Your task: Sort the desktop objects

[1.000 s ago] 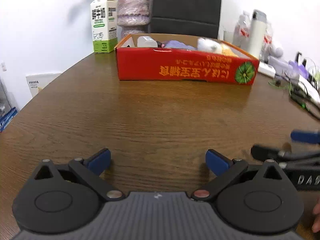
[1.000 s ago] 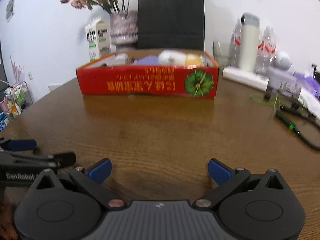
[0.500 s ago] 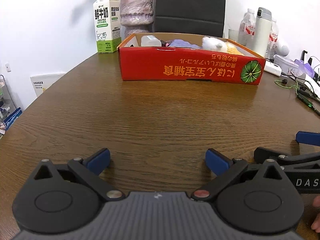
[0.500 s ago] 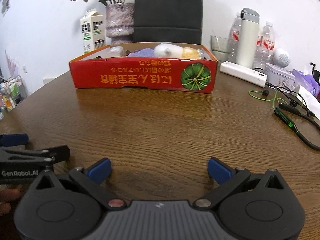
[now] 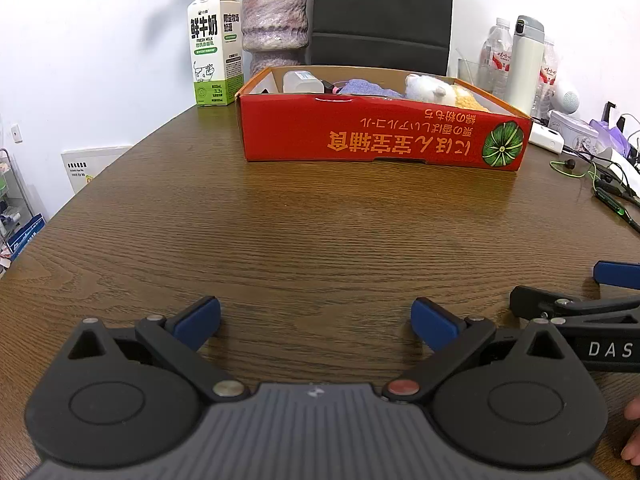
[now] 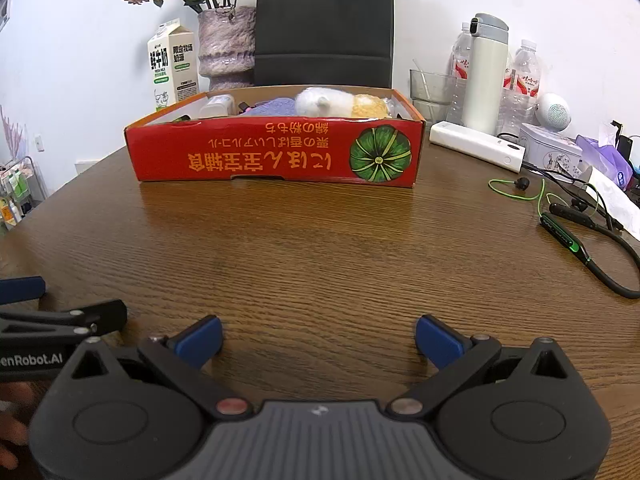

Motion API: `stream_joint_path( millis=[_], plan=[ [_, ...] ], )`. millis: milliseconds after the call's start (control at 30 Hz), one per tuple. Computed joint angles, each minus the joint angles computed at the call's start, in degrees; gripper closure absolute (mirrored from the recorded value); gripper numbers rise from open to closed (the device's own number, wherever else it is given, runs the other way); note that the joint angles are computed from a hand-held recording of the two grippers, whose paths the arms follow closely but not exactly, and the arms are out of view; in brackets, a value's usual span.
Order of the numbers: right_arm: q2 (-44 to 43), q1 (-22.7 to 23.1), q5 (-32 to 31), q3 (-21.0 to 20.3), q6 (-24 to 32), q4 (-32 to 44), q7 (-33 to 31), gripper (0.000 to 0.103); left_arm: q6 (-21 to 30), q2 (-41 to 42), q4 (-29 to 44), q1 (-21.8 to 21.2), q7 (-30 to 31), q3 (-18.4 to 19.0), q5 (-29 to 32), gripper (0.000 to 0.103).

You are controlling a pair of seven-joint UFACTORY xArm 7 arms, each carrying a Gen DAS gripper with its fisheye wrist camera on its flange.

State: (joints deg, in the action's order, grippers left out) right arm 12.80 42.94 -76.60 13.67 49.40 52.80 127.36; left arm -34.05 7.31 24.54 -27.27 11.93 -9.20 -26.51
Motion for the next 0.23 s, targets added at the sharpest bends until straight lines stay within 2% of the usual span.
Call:
stream_joint_path(
  millis=[233],
  plan=[
    [-0.18, 0.01, -0.39, 0.05, -0.39, -0.22, 0.03, 0.000, 0.01, 0.16, 0.13, 0.08, -0.10, 0.07, 0.31, 0.000]
  ],
)
